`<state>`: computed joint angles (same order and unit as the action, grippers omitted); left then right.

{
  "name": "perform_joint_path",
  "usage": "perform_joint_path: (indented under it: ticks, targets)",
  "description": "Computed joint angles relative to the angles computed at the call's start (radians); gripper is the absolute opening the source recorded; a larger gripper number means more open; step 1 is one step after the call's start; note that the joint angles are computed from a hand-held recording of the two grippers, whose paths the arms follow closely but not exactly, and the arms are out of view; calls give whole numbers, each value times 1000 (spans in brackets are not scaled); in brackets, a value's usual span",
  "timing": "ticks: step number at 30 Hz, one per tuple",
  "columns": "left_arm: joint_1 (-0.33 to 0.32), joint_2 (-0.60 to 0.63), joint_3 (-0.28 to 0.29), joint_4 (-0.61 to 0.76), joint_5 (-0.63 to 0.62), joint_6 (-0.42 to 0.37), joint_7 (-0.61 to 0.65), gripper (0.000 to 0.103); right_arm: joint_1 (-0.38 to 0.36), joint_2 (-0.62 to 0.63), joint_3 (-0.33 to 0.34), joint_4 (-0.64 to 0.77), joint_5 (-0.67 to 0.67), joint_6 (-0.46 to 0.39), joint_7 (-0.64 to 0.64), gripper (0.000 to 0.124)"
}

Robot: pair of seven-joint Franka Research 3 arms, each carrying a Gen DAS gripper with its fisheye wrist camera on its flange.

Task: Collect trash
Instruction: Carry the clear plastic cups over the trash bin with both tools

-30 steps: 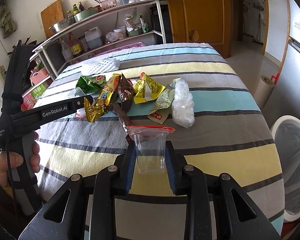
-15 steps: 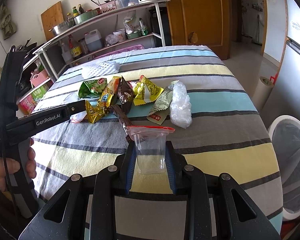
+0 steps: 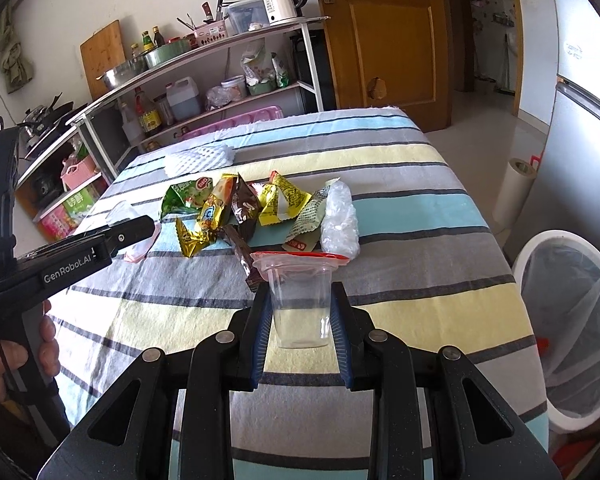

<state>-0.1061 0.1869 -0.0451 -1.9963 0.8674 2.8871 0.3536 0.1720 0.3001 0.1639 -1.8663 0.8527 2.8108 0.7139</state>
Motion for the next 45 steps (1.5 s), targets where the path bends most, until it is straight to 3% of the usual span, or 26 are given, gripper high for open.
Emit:
perform_joint_path:
  ticks: [9,16,25,31,34,41,45]
  targets:
    - [-32,2,-25,34,13,16,48,30,-31,-49,-7,-35,79,22,-49,29]
    - [-65,48,-48,101,-61,29,156,30,-43,-81,-35,-55,121,40,-67,29]
    - [-110,174,-103,261,-249,28,420,30,-77,-115,-79,-89,146,77,-57,29]
    - [-162,284,-118,410,-351,-1,569,30,-102,-124,-116,-103,82,107,18,29]
    - [-158,344,-158,488,-428,-20,663,30,-120,-120,-127,-98,50,114,52,29]
    - [-197,492,-197,707,-547,-116,833,30,-150,-87,-163,-75,-104,100,196,29]
    - [-238,583,-192,847,-595,-193,896,30,-173,-61,-167,-57,-162,81,256,29]
